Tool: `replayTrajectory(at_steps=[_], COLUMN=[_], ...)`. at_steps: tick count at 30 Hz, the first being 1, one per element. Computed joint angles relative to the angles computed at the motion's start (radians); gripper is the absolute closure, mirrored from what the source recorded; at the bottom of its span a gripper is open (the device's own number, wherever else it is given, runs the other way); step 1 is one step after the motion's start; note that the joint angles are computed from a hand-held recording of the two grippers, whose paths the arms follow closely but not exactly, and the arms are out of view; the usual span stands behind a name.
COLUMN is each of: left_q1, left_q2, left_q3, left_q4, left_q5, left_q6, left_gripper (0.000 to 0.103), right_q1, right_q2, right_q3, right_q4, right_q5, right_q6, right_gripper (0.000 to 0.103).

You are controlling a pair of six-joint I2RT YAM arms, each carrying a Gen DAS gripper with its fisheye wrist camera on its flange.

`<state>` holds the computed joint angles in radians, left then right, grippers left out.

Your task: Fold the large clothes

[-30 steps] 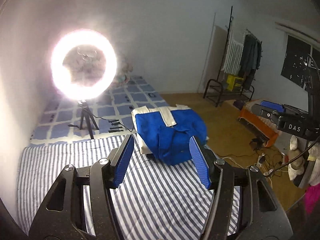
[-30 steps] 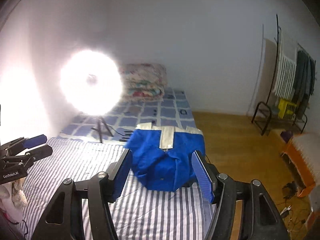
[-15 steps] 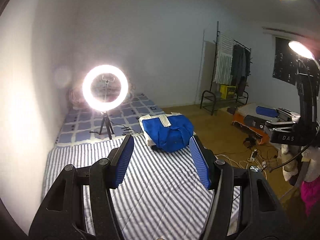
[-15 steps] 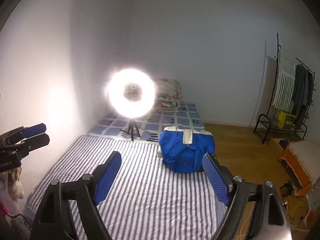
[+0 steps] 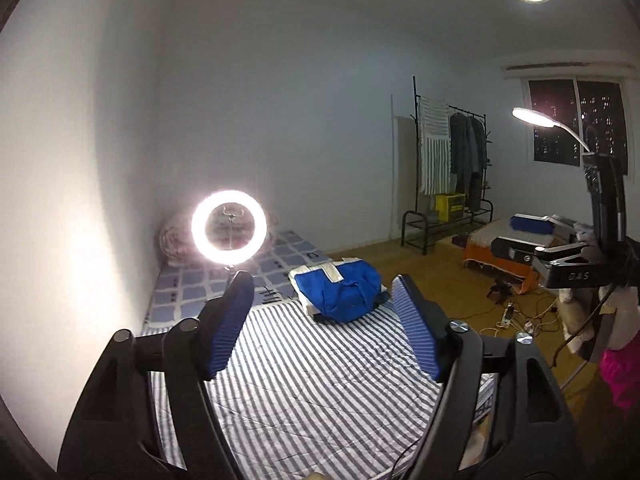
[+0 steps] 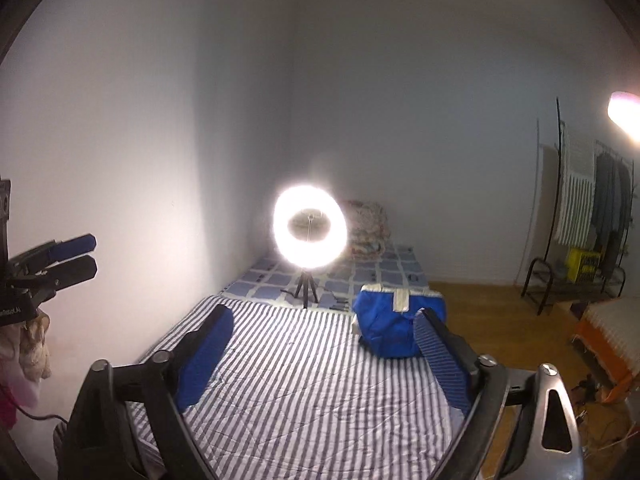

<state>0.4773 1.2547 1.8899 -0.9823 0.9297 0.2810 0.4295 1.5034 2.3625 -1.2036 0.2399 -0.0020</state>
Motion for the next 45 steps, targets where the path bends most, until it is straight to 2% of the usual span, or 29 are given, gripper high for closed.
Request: replayTrajectory(at_steps=[3, 5, 7, 9, 13, 18, 21, 25, 32, 39, 45], left_q1=[-0.029, -0.051, -0.076, -0.116, -0.179, -0.244, -0.26, -0.287, -0.351, -0.403, -0.416], left_q2=[-0.03, -0.054, -0.068, -0.089, -0.11, -0.155, -0.17, -0.173, -0.176, -0.168, -0.166], left_q3=[-0.056, -0.113, -0.165, -0.23, -0.332, -0.455, -0.509, -0.554, -0.611, -0.648, -0.679], left_q4=[0.027, 0.052, 0.074, 0.105, 0.169, 0.263, 0.297, 0.331, 0.386, 0.416, 0.434], left_q5=[-0.029, -0.05, -0.077, -0.126, -0.215, -0.349, -0.365, -0.395, -0.46, -0.512, -0.531], left_q6=[0.001, -0.009, -0.012, -0.019, -0.066, -0.097, -0.113, -0.146, -0.166, -0.152, -0.148], left_gripper=[0.023, 0.015, 0.011, 0.01, 0.0, 0.0, 0.0, 0.0, 0.0, 0.0, 0.0], right_q1=[0.054, 0.065, 0.074, 0.075, 0.063, 0.061, 0.066, 0.03, 0.009, -0.045, -0.054], right_q2=[-0.049, -0.086, -0.121, -0.142, -0.17, -0.206, -0.227, -0.245, -0.3, -0.336, -0.345], right_q3=[-0.063, -0.137, -0.214, -0.277, -0.385, -0.508, -0.574, -0.647, -0.781, -0.869, -0.92], right_q4=[0.028, 0.061, 0.09, 0.106, 0.142, 0.195, 0.219, 0.249, 0.304, 0.349, 0.382], right_q5=[0.07, 0.092, 0.117, 0.134, 0.181, 0.234, 0.256, 0.205, 0.213, 0.171, 0.197], right_q6=[-0.006, 0.0, 0.017, 0.034, 0.065, 0.08, 0.089, 0.117, 0.146, 0.195, 0.2], right_gripper=[0.005, 0.0, 0.0, 0.0, 0.0, 0.0, 0.0, 0.0, 0.0, 0.0, 0.0])
